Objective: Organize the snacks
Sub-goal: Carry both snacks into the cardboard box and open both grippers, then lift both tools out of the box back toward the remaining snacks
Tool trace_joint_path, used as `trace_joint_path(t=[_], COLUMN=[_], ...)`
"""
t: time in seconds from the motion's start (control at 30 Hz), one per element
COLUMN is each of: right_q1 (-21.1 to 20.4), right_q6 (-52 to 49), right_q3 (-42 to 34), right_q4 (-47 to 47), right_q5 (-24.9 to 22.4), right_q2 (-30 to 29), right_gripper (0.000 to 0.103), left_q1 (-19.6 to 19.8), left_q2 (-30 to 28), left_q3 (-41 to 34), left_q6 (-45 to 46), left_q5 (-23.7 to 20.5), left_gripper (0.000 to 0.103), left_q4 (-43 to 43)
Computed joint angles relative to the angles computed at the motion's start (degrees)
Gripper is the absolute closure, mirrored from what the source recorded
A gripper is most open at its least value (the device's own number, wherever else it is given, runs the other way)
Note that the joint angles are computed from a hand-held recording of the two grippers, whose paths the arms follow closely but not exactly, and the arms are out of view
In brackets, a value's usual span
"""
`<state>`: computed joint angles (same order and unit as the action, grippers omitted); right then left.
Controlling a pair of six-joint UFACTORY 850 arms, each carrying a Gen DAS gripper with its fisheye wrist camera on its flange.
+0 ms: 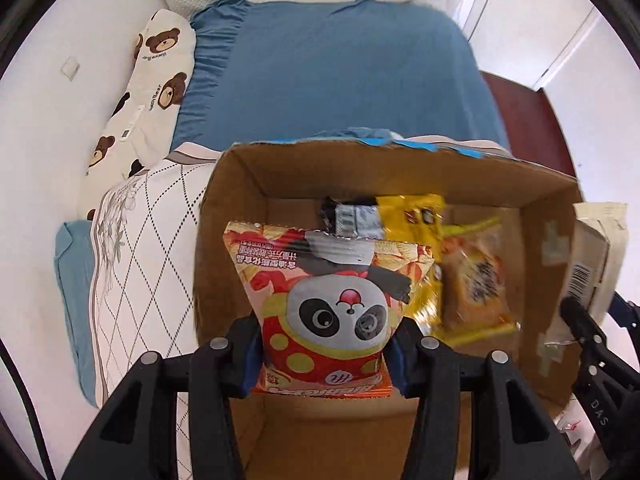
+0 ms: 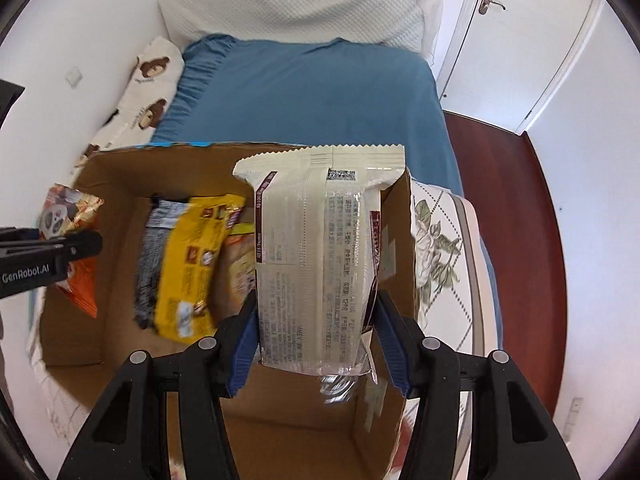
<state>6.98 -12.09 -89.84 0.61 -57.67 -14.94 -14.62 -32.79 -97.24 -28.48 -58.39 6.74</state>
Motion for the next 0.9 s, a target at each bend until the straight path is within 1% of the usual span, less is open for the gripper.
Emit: trace_joint_path(t=[0.1,0.13,0.3,0.37,0.4,0.43,0.47,0.5,0.57,0.73,0.8,0.9], right_q1=[0.0,0.1,0.1,0.1,0.0,0.0,-0.1,-0.3,-0.4,-0.1,-0.4,-0.8], right_q6=[1.1,1.5,2.4,3.6,3.9,4.2,4.1,3.8,3.6,3.8,3.5,3.7], right_q3=[-3.7,-3.6,-4.9,-5.6,-5.9,-6.3,-6.4,-6.4,-6.7,-6.0,-5.5,-3.6], right_q4=[-0.7,-0.8,-2.0,-2.6,-2.5,-2.4,-1.9,-0.8,0.9,1.5,2.6,3.3], right_q5=[-1.5,-1.1,-0.7,-1.1,-1.3,-1.4,-1.3,-1.2,-1.7,-1.9,-2.4,-1.9], right_q2=[-5.0,-6.3,-10.2,-11.6,-12.4,-13.0,-13.3,-13.7,-14.1,-13.6,-13.1,-11.0], right_gripper=[0.046,0.046,0.045,0.044,0.040,0.035,0.027,0.018,0.012,0.011,0.011,0.011], left_q1=[0.8,0.8,2.0,2.1,2.1,2.0,1.9,1.9,1.9,2.2,2.1,1.9], left_q2=[-4.2,-5.0,-7.1,-7.6,-7.9,-8.3,-8.6,-8.4,-8.2,-6.0,-5.0,-2.7], left_q3=[-3.4,-4.0,-4.8,-5.0,-5.1,-5.5,-5.6,-5.3,-5.0,-2.1,-0.9,1.8], left_q6=[2.0,1.9,3.2,3.3,3.7,4.3,4.6,5.2,5.6,6.6,6.4,6.2], left_q5=[-1.3,-1.5,-1.2,-1.1,-1.0,-1.2,-1.3,-0.3,0.3,4.4,5.3,6.3], left_gripper=[0.055,0.055,0.055,0.052,0.038,0.016,0.009,0.007,0.007,0.007,0.007,0.007], left_q4=[-0.3,0.3,-1.1,-0.8,-0.5,-0.6,-0.6,-1.2,-2.1,-6.4,-6.7,-7.2])
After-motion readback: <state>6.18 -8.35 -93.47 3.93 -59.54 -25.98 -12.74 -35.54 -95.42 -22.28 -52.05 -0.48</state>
